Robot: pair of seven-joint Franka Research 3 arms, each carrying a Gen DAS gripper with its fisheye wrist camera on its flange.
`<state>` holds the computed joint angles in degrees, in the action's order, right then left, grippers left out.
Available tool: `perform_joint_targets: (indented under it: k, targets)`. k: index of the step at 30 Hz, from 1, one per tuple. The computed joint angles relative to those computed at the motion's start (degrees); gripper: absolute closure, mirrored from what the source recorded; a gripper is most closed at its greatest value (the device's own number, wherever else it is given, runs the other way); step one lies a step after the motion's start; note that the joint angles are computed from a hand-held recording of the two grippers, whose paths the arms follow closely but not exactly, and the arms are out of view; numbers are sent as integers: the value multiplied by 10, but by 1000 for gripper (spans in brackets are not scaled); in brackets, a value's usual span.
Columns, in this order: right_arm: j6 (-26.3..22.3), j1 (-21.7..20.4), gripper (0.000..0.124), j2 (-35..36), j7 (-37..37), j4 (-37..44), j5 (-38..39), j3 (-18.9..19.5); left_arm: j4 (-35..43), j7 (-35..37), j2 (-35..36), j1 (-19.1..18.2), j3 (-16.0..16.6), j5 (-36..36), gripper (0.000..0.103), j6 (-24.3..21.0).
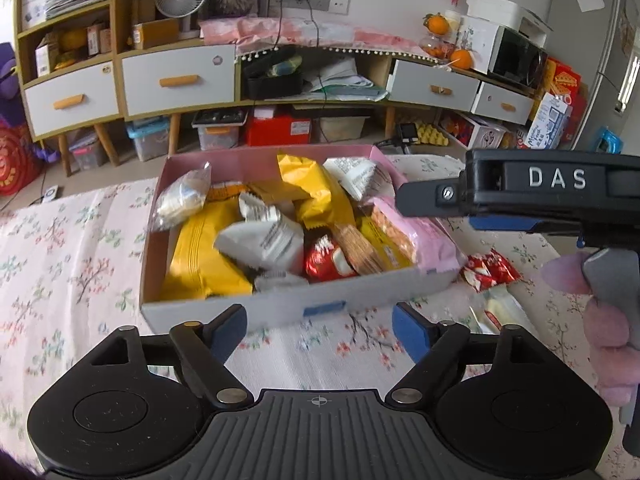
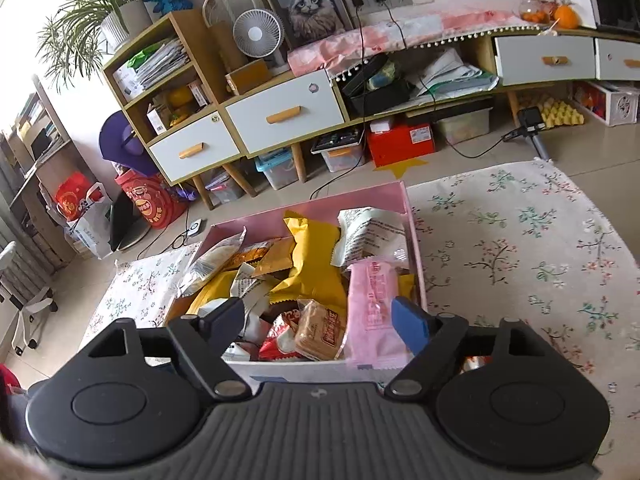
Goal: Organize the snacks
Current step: 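Carry the silver packet and brown cake into the box and release them, then grasp the white-yellow pastry with the left tool while the right tool grasps the red candy packet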
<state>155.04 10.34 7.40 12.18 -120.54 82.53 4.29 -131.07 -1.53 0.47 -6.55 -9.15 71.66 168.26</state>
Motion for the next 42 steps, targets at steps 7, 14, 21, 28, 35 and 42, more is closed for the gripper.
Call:
perform_joint_targets:
  k: [7,14,21,28,35,42]
  targets:
    - [11,-3,33,-10,-10,-18,-13,-6,-29,6,-26,-21,-24,-94,10,-65]
    - [36,-6,25,-19,18,-38,-54,-12,-14,15,-6,-40,-36,-118,5,-100]
    - [39,-21,24,-14,-60,-41,-35,-19,12,-8,20,-69,-38,-96,5,-114]
    - [19,-53,24,18,-84,-20,-34,-26,61,-54,68,-99,-27,-9,5,-107]
    - [-39,-94,25,51,-79,15,-32,-32,144,-106,145,-132,-9,13,5,-90]
    - [-83,-120,27,73,-54,44,-34,-29,206,-121,195,-171,15,-2,8,-110]
